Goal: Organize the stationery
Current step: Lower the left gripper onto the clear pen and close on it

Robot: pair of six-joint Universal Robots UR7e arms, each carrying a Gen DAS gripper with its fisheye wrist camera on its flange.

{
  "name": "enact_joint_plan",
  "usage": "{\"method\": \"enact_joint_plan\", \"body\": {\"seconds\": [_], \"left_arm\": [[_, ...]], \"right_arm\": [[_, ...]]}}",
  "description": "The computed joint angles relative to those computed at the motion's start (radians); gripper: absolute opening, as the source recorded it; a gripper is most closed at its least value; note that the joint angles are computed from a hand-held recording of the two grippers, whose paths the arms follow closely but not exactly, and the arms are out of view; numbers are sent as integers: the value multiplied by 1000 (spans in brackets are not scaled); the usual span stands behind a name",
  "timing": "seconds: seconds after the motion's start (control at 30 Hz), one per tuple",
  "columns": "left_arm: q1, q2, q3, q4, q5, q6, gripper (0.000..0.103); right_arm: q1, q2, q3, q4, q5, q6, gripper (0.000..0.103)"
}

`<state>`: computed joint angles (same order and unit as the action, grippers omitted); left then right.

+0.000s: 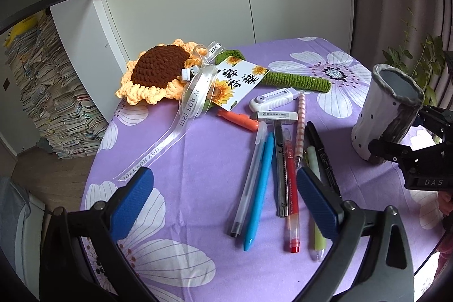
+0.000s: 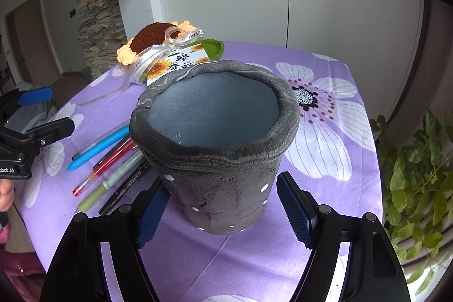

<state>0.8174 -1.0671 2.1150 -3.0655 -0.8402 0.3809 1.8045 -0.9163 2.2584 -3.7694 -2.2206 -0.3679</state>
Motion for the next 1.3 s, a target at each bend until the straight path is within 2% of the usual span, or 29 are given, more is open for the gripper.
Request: {"method": "enact_joint_plan", "body": {"seconds": [0.13, 0.27, 0.4, 0.5, 0.6, 0.8, 0.9, 1.1, 1.2, 1.3], "left_arm": [[20, 23, -45, 65, -27, -23, 87], [49, 58, -128, 188, -76, -79, 63], [68, 106, -204, 283, -91, -109, 46], [91, 131, -272, 401, -142, -169, 41], [98, 152, -308, 446, -172, -197, 36], [93, 190, -351, 470, -138, -211, 24], [98, 197, -366, 492, -133, -222, 23], [92, 197, -358, 508, -113, -209, 10], [83, 197, -347, 502, -97, -200, 8], [85, 185, -345, 526, -114, -214, 8]], "right_arm": [[6, 3, -3, 7, -16, 9, 73], [19, 19, -10, -6, -45, -10, 73], [19, 17, -8, -4, -41, -5, 73], [12, 7, -1, 4, -27, 8, 73], [8, 2, 2, 8, -16, 14, 73], [1, -3, 2, 12, -3, 17, 73], [-6, -10, 7, 14, 14, 22, 73], [-16, -20, 14, 15, 39, 33, 73], [-14, -17, 11, 14, 33, 29, 73], [-13, -15, 12, 12, 28, 26, 73]]}}
